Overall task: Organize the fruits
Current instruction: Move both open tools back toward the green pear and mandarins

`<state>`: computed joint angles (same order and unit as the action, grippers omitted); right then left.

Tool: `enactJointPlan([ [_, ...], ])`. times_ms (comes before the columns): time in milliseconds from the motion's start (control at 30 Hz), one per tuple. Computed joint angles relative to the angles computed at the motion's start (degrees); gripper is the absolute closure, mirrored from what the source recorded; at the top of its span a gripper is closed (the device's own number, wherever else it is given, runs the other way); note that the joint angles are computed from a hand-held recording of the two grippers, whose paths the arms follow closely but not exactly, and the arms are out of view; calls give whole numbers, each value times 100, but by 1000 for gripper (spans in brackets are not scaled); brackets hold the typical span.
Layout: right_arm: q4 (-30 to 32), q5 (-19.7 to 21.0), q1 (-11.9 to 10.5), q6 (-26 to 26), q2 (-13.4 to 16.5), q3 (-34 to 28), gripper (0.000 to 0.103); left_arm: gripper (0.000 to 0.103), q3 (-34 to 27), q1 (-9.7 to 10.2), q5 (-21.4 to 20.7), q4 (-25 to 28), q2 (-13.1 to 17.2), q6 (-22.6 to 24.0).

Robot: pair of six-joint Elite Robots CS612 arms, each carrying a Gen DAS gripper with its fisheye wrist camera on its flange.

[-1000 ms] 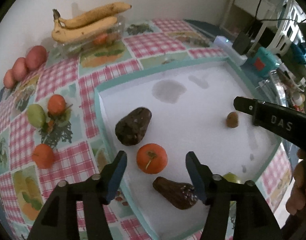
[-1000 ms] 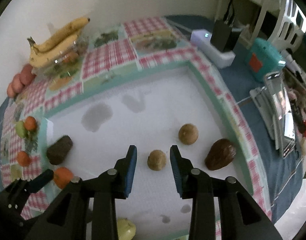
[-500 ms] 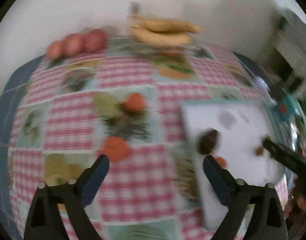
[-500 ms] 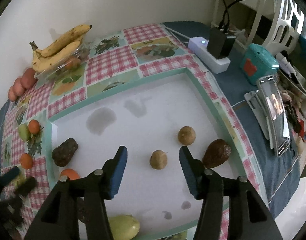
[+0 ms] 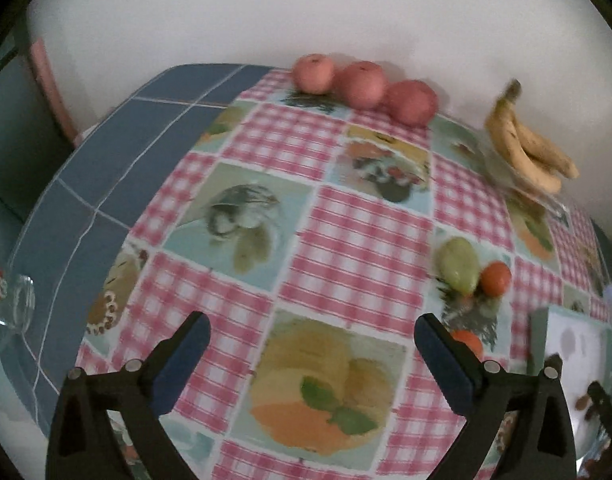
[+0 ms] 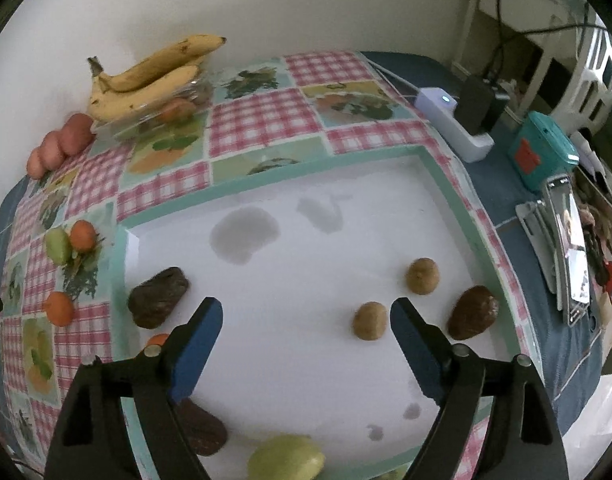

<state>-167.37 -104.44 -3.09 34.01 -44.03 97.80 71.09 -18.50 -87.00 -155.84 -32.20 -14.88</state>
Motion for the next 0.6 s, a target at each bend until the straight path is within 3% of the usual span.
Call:
enactJointPlan([
  [333,-655,35,209,-49,159,-264,10,0,-100,193,-255,-394,87,-110],
  [467,-610,105,269,-71,215,-424,10,0,-119,265,-160,-762,117,-163],
  [600,-515,228,319,-161,274,-598,10,0,-241,342,-156,-629,148,-187],
])
